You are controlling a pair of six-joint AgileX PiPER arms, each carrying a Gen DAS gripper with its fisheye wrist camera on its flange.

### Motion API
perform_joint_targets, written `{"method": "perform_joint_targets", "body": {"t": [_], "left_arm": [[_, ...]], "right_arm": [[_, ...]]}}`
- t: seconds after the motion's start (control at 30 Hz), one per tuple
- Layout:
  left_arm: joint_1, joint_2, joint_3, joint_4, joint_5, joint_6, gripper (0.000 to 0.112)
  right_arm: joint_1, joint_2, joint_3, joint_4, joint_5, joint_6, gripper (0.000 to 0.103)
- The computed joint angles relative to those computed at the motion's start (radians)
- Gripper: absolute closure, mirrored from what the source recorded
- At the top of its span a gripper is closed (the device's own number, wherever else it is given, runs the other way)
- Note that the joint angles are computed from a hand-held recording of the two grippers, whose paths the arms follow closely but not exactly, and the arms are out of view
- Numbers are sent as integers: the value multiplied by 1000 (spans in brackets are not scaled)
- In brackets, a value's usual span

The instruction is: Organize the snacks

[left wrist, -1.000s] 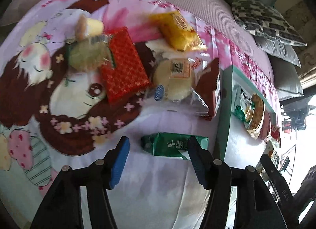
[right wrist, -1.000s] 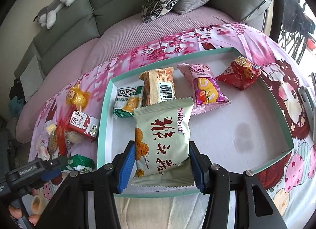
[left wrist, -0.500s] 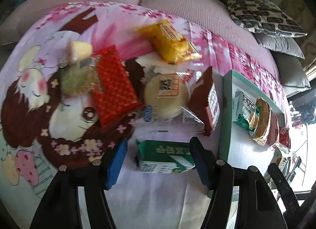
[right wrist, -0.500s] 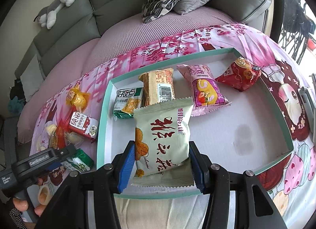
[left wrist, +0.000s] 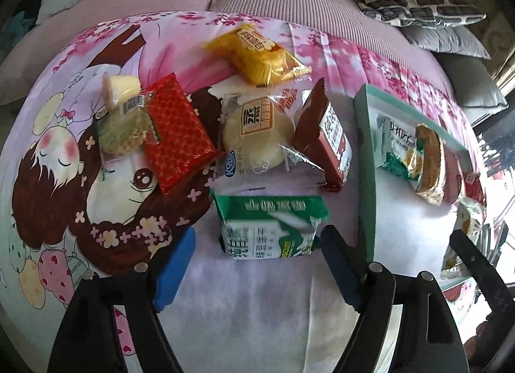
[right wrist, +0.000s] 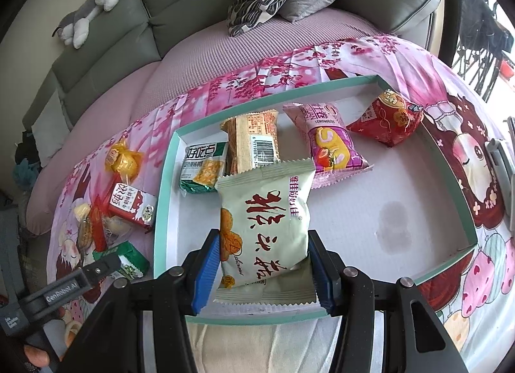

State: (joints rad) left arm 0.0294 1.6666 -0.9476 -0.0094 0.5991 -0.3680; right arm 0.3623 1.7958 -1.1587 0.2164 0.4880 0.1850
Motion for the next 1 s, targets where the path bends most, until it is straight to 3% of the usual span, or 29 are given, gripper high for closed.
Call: {"method": "perform_joint_targets", "body": {"t": [0.3,0.37,0.4,0.63,0.83,1.0], "left_arm": [[-60,152,-107,94,3,-106,33],[-59,169,-113,60,1,-79,45],[-58,171,-113,42,-5,-68,46],[-64,142,-97,59,-6,-95,49],[-48,-10,-6,38,-23,-51,50],[-72,-63,2,65,-51,-63,49]], "right_arm": [[-1,4,-5,2,9,-4,48],[-1,7,-6,0,10,-1,48],[-1,8,-7,-2,11,1,48],[2,11,-10,-10,13,13,48],[4,11,-13,-11,12,14,48],[0,10,-15,15,-4,-17,48]]}}
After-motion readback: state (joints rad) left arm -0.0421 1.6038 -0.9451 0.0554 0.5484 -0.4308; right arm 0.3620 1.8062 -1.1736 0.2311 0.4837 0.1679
